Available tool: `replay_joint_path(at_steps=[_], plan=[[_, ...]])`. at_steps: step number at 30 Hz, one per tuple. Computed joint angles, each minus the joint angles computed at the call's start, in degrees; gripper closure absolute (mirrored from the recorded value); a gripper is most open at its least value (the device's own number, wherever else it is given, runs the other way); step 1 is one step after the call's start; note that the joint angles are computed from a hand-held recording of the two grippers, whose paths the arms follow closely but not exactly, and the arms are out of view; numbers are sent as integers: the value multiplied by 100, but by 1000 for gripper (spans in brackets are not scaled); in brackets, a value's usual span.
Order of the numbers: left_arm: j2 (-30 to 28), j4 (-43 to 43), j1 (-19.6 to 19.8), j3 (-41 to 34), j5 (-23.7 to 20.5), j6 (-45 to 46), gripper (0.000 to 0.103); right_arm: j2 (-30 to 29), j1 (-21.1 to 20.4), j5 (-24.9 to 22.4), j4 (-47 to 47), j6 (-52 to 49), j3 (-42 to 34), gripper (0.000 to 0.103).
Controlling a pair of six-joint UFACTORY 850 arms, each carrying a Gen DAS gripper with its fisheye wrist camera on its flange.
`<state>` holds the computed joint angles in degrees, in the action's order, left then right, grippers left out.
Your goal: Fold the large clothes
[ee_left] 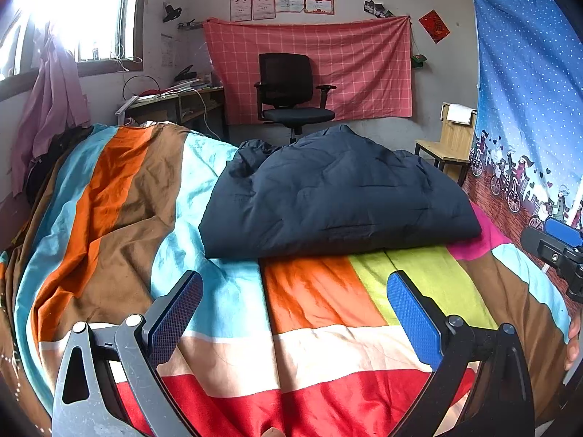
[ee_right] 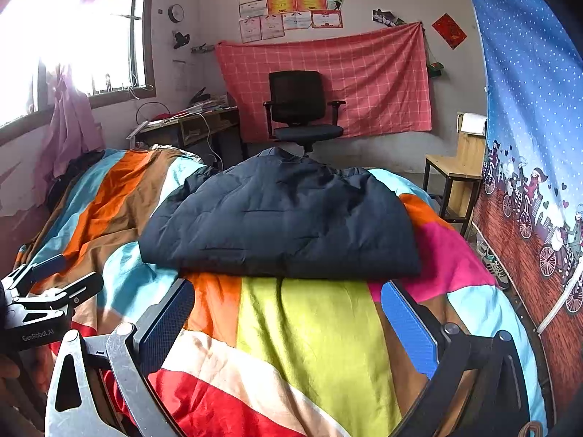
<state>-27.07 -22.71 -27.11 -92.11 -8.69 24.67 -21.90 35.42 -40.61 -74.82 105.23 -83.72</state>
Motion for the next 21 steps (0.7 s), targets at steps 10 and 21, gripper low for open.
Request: replay_joint_path(at_steps=[10,21], plan=[[-3,-115,-2,1,8,125,4,6,2,-3,-1,6,10,0],[-24,-76,-2,-46,-37,104,4,-10,26,-11,33,29,1,0]])
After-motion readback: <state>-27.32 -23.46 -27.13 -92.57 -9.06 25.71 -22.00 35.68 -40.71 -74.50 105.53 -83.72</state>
